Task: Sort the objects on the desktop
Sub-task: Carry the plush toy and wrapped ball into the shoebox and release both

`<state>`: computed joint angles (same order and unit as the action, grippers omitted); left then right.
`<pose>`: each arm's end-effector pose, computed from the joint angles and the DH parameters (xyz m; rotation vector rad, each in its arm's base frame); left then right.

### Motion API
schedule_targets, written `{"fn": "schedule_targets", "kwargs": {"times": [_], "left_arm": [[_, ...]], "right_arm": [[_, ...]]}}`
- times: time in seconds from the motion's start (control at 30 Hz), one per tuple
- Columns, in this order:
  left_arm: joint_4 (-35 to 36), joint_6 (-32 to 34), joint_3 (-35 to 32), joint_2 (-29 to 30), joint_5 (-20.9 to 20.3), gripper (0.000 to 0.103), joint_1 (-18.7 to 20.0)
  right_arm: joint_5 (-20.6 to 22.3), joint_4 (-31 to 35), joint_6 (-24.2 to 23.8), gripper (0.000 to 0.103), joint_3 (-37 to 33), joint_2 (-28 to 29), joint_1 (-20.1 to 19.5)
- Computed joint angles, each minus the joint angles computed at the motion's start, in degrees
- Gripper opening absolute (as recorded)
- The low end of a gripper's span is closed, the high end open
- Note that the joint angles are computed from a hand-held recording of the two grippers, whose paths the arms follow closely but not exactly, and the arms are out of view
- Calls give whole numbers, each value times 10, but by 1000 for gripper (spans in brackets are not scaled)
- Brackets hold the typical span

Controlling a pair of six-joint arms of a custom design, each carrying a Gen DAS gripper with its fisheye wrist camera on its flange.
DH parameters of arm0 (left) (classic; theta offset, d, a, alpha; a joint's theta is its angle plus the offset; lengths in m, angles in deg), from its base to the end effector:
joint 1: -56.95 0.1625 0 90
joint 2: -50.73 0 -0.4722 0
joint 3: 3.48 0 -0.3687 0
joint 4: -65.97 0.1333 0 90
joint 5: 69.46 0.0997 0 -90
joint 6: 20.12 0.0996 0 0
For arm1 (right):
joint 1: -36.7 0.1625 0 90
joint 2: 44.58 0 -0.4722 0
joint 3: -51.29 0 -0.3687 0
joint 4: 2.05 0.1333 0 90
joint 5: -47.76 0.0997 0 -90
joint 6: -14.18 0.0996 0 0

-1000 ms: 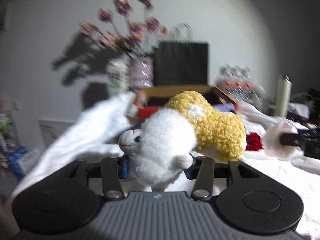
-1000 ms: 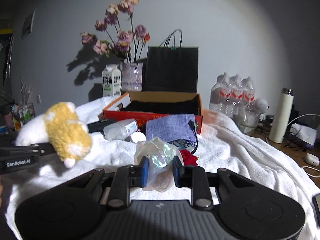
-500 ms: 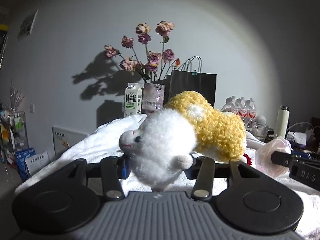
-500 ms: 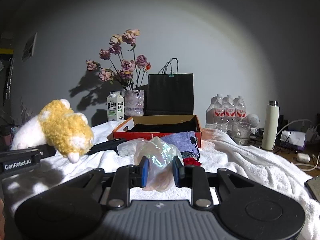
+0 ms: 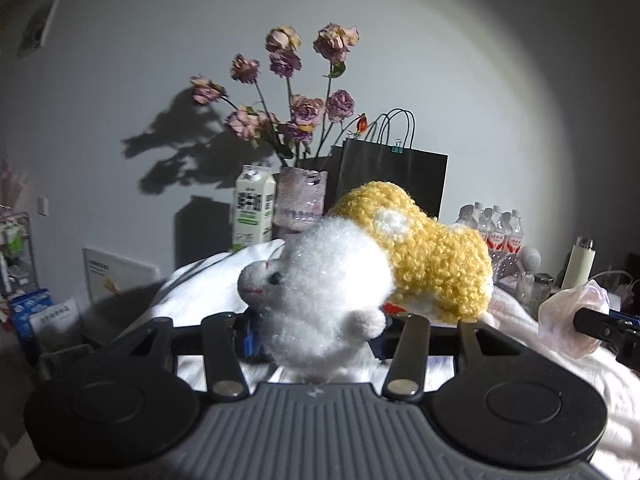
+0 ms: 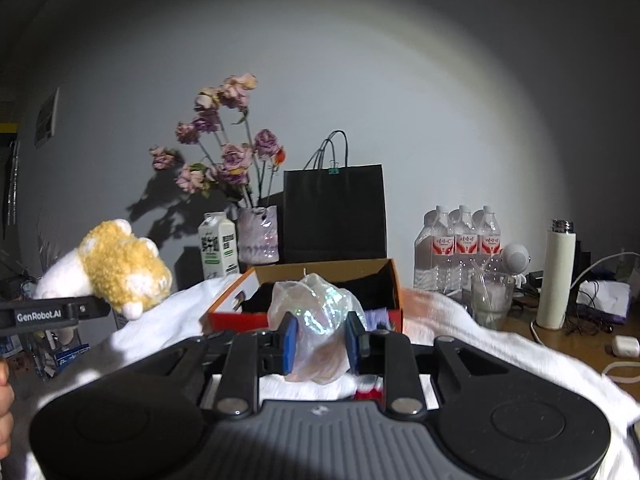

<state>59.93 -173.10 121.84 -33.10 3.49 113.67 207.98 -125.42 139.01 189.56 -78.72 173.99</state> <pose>-0.0544 -0.3790 0.2513 1.1270 2.3384 -1.3536 0.2954 -0.2188 -0.0131 0.1933 -1.6925 1.6422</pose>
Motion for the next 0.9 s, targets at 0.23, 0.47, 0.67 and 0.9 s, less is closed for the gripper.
{"fn": "schedule_targets", "kwargs": {"times": [0.23, 0.47, 0.67, 0.9], "left_arm": [[76, -38, -161, 144, 1, 50, 1], [153, -54, -354, 320, -38, 50, 8], [277, -111, -541, 459, -90, 49, 15], [349, -112, -697, 579, -149, 49, 21]], "right_arm": [[-78, 277, 122, 24, -30, -143, -88], [-163, 536, 196, 23, -125, -221, -212], [-236, 766, 293, 24, -251, -232, -310], [-268, 997, 399, 24, -417, -181, -402]]}}
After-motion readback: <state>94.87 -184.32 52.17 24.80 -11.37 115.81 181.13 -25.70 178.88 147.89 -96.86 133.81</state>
